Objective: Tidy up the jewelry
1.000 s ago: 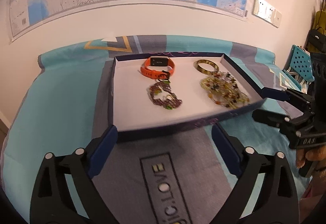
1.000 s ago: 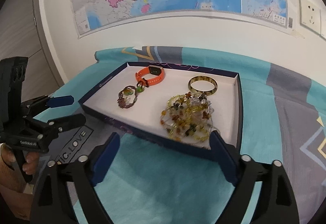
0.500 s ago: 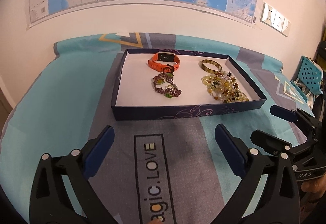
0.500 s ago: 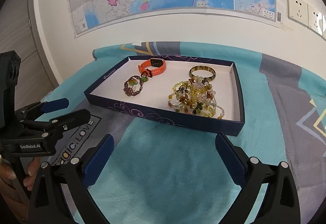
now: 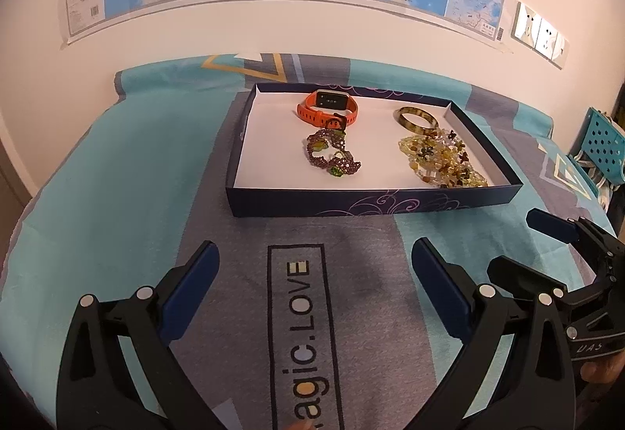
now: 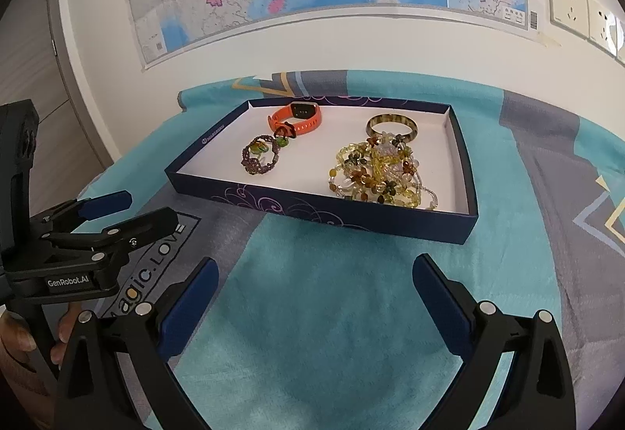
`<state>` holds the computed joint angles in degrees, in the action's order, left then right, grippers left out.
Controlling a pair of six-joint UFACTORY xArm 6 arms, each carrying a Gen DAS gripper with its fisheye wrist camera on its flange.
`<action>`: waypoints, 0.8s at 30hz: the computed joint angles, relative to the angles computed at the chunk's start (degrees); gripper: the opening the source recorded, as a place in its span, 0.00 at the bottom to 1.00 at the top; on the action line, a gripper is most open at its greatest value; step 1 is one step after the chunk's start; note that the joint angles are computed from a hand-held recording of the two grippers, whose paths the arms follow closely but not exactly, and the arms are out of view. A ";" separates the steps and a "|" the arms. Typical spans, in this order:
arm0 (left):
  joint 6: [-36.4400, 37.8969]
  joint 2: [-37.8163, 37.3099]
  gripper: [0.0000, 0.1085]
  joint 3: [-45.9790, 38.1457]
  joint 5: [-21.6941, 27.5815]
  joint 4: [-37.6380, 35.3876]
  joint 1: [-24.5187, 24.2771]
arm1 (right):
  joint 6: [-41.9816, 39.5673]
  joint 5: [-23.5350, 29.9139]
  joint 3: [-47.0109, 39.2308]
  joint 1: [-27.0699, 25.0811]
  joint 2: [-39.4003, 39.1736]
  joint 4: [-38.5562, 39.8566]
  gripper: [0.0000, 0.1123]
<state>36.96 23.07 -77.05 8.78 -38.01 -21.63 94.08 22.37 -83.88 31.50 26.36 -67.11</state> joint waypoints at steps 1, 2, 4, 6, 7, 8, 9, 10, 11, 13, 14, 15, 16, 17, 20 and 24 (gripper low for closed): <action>-0.18 0.00 0.90 0.05 -0.03 0.27 -0.04 | 0.21 -0.01 0.00 0.00 0.01 -0.03 0.86; -0.44 0.01 0.90 0.08 -0.01 0.57 -0.04 | 0.33 -0.03 0.04 -0.02 0.00 -0.04 0.86; -1.11 0.02 0.90 0.18 -0.05 1.35 -0.02 | 0.22 -0.02 0.05 -0.01 -0.02 0.03 0.86; -1.41 -0.01 0.90 0.30 -0.22 1.90 -0.02 | 0.27 0.09 0.02 0.04 -0.01 -0.16 0.86; -1.47 -0.05 0.90 0.36 -0.24 2.02 0.01 | 0.19 -0.10 0.00 0.01 0.05 -0.10 0.86; -1.60 -0.08 0.90 0.40 -0.30 2.16 0.01 | 0.21 -0.23 -0.03 -0.04 0.10 -0.06 0.86; -1.72 -0.06 0.90 0.40 -0.38 2.24 0.00 | 0.28 -0.21 -0.04 -0.05 0.10 -0.04 0.86; -1.73 -0.05 0.90 0.41 -0.45 2.30 0.00 | 0.34 -0.17 -0.02 -0.03 0.10 -0.01 0.86; -1.97 -0.04 0.90 0.46 -0.60 2.56 -0.01 | 0.33 -0.21 0.03 -0.03 0.09 0.06 0.86; -2.31 0.01 0.90 0.48 -0.68 2.96 -0.03 | 0.70 -0.24 0.11 -0.03 0.04 -0.26 0.86; -2.25 -0.02 0.90 0.52 -0.71 2.90 -0.04 | 0.61 -0.29 0.14 -0.04 0.04 -0.13 0.86; -2.37 -0.01 0.90 0.58 -0.84 3.07 -0.07 | 0.61 -0.29 0.14 -0.04 0.04 -0.13 0.86; -2.12 0.01 0.90 0.46 -0.54 2.85 -0.05 | 0.61 -0.26 0.10 -0.04 0.06 -0.10 0.86; -1.93 0.04 0.90 0.40 -0.24 2.72 -0.05 | 0.61 -0.26 0.10 -0.04 0.06 -0.10 0.86; -2.20 0.24 0.90 0.27 0.06 3.16 -0.05 | -0.03 -0.37 0.01 -0.06 0.13 0.52 0.86; -2.25 0.30 0.90 0.29 -0.08 3.27 -0.06 | -0.07 -0.58 0.14 -0.12 0.03 0.74 0.86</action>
